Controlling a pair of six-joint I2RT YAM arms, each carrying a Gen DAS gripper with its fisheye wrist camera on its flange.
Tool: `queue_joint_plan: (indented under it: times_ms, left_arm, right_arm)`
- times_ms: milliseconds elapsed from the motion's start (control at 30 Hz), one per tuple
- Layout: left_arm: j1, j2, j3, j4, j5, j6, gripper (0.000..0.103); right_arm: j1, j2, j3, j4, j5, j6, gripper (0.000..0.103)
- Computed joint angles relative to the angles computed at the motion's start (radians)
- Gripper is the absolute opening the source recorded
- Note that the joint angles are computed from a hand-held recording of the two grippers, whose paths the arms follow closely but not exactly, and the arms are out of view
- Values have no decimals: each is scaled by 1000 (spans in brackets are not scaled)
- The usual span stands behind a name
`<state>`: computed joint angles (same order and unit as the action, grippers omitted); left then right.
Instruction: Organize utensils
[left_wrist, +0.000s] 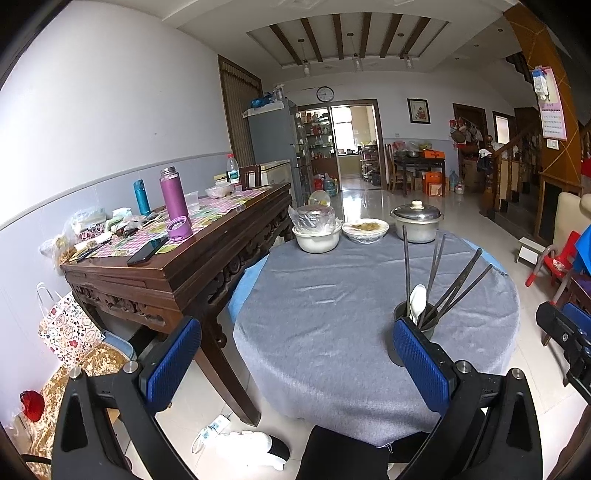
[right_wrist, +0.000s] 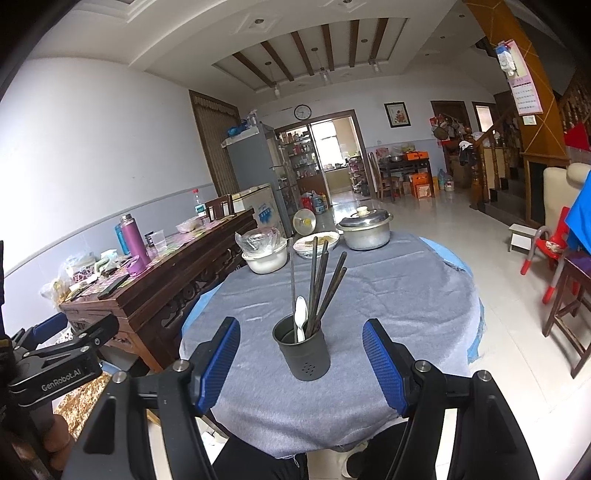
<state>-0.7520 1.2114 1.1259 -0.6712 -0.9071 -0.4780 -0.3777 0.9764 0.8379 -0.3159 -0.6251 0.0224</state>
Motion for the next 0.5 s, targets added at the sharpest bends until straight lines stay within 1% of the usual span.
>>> queue_joint_plan:
  times_ms: [500]
  left_arm:
    - [16, -31, -32, 21, 17, -2, 103]
  right_arm:
    - [17, -25, -20, -6, 21, -19, 73]
